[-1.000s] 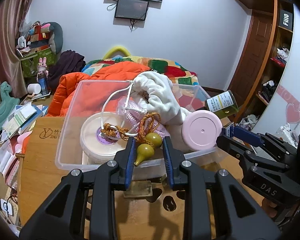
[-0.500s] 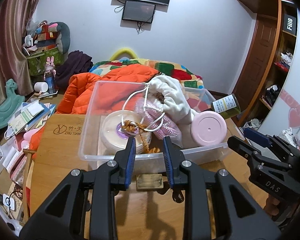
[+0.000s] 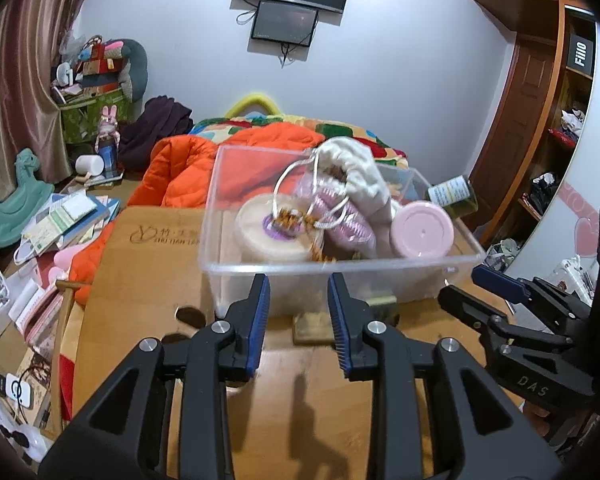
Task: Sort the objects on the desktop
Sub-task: 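Move both grippers toward the beige wooden block and small metal tin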
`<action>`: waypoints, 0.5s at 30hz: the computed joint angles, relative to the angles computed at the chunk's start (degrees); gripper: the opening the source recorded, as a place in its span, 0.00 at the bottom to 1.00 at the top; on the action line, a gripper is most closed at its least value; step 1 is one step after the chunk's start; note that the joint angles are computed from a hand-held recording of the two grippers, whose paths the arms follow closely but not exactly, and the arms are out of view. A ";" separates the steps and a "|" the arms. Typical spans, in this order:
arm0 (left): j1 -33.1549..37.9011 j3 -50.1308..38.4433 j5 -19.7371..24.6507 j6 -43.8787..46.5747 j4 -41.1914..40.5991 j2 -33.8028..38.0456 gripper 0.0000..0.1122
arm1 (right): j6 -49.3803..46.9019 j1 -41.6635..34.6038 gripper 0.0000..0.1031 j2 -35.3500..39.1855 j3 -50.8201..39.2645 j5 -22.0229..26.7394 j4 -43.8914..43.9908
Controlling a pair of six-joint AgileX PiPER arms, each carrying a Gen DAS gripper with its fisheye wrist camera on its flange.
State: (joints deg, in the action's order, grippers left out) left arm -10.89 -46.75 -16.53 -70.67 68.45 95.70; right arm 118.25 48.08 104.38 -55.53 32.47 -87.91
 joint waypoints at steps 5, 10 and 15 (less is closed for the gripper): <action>2.22 1.10 -2.22 -0.14 1.26 1.66 0.29 | -2.49 -0.41 0.51 4.19 -3.20 -2.97 3.05; 3.43 1.85 -3.85 1.45 0.45 3.36 0.35 | -9.34 -2.39 0.51 9.38 -8.78 -6.13 10.57; 3.97 1.29 -4.88 -0.04 2.29 5.48 0.45 | -14.68 -3.48 0.51 12.71 -13.16 -6.79 16.27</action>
